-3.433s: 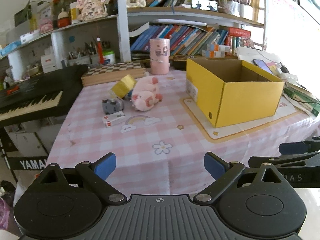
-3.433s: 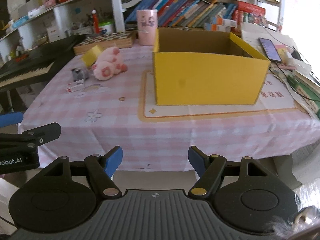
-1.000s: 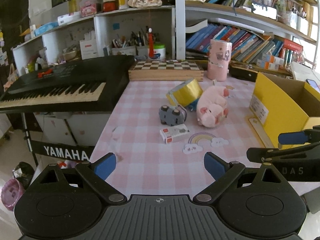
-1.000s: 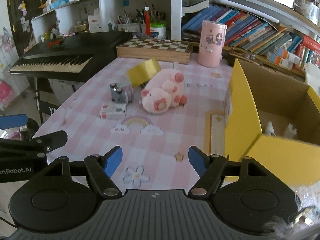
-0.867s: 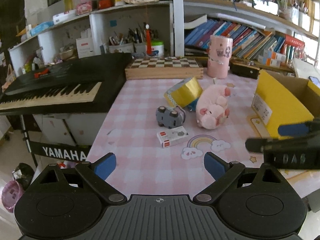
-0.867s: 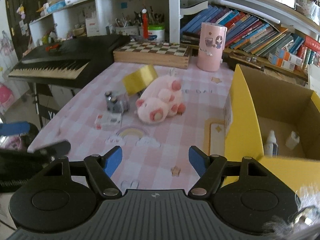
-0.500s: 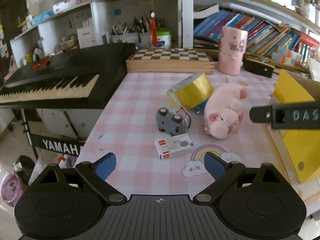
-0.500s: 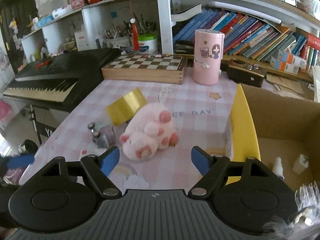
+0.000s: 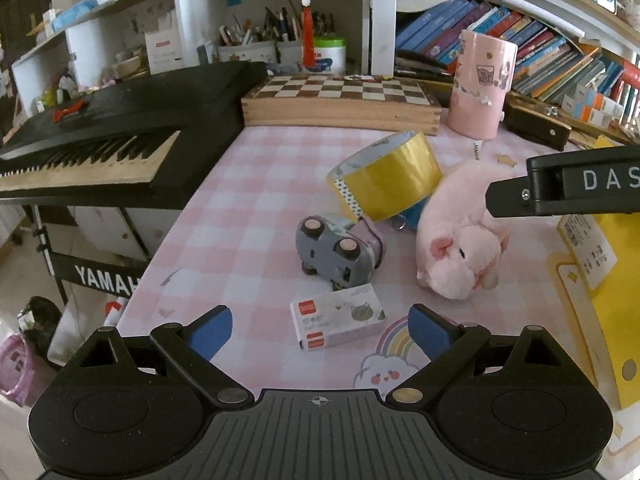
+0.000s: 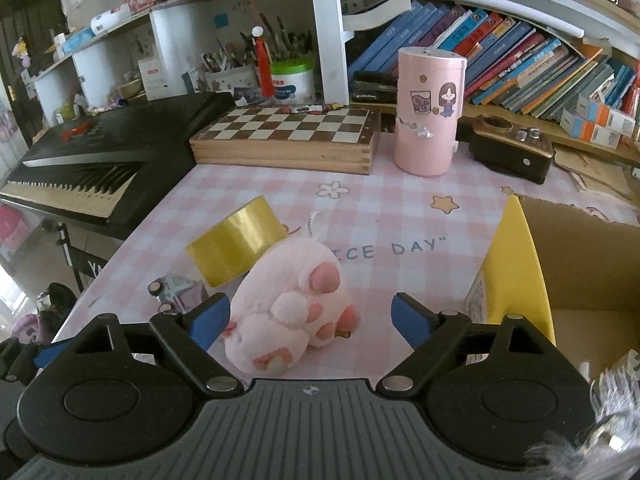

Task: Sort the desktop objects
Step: 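Move the left gripper toward the small white box beside the grey toy car, then close the left gripper on the small white box while the right gripper grasps the pink plush pig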

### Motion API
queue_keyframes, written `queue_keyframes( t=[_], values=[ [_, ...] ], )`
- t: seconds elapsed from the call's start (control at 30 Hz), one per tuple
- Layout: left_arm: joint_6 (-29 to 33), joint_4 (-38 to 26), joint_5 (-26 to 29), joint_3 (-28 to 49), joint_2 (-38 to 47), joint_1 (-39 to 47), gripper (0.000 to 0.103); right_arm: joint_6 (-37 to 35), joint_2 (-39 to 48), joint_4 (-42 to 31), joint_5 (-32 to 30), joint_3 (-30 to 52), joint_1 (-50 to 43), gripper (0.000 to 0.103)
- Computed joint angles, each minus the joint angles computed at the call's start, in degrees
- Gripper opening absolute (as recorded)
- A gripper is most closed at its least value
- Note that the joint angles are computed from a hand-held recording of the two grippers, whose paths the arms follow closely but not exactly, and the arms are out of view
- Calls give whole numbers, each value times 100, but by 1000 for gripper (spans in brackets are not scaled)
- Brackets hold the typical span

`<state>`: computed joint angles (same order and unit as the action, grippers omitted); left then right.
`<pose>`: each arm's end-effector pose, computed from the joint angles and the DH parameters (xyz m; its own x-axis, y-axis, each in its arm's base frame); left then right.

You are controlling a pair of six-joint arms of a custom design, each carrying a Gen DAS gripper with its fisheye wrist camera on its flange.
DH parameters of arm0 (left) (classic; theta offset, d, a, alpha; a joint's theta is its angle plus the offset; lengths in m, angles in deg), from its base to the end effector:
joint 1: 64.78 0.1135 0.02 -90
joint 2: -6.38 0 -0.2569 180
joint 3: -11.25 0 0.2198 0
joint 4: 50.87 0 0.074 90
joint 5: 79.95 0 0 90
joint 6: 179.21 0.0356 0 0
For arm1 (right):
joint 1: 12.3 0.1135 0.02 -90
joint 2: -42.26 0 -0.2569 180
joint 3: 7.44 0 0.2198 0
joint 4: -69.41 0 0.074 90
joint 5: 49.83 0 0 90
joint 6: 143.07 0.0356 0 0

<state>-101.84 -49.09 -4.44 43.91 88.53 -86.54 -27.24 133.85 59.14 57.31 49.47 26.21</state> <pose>0.1897 -0.0661 0.1206 -0.7147 0.0573 -0.6971 0.0474 0.9983 0.0335 0.2290 0.1688 0.1689 -0.6857 -0.0136 -0.7277 -0.1478 0.9816 0.1210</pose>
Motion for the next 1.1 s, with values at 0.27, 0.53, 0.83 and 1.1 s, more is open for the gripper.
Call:
queue_keyframes(
  t=[0.27, 0.53, 0.83, 1.1],
  values=[
    [44, 247, 120, 217, 486, 129, 96, -172, 331, 174, -284, 196, -167, 93],
    [-121, 240, 275, 435, 982, 204, 95, -135, 617, 119, -395, 432, -273, 93],
    [-150, 275, 201, 496, 1126, 176, 56, -86, 968, 151, -564, 650, -400, 97],
    [-138, 186, 426, 453, 961, 445, 54, 39, 1458, 90, -836, 971, -550, 98]
  ],
)
